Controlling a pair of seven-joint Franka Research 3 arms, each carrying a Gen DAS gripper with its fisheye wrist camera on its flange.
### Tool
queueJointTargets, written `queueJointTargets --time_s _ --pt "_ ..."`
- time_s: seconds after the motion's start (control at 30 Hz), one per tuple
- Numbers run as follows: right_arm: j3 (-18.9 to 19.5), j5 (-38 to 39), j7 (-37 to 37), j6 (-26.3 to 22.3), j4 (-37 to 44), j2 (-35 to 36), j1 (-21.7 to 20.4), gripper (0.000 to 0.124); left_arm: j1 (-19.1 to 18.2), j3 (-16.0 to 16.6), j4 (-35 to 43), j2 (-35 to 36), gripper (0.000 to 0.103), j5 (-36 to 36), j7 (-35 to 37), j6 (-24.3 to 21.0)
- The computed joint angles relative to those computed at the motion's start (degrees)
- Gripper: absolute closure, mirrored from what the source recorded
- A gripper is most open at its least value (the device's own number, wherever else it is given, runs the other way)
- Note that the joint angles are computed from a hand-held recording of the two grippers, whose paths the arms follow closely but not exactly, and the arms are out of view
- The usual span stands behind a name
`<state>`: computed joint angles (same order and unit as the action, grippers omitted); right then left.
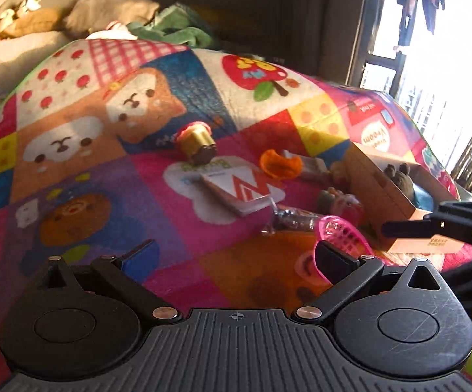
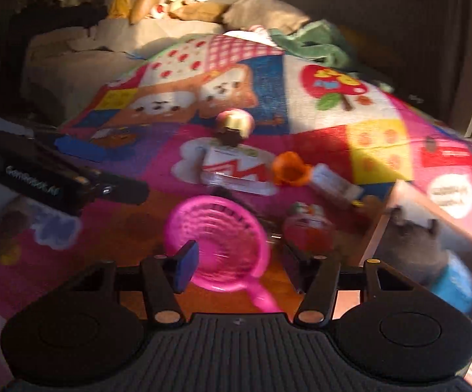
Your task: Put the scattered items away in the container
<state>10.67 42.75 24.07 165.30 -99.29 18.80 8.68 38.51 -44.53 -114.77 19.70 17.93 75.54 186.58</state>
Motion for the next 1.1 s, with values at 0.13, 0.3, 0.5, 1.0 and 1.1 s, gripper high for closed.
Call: queueJointTargets --time_s 0.13,0.3,0.5,1.0,1.1 --pt "4.7 7.1 -13.8 3.5 -3.1 -1.2 -1.6 0.063 0.5 -0.3 -0.1 0.0 0.000 -0.2 -0.4 0.1" --pt "0.0 -1.7 -12.6 12.2 -5.9 0.0 6.3 0.099 -2.0 2.5 -0.1 -1.6 0.000 0.1 -1.8 0.7" --pt "-0.1 -2.4 -0.7 8.3 -5.6 -2.4 3.5 0.114 -2.3 3.1 -0.7 -4.0 0.000 0.9 -2.9 0.7" --pt "-10.4 23.3 19.2 -4.9 -16.9 -14.7 -5.8 0.079 4.0 -13.0 1.1 1.5 0.000 -0.9 9.5 -8.1" --pt "-10.2 26.8 14.0 2.7 -20.5 -16.1 -5.2 0.064 0.9 -10.8 1.7 1.3 0.000 -2.2 10.9 -9.6"
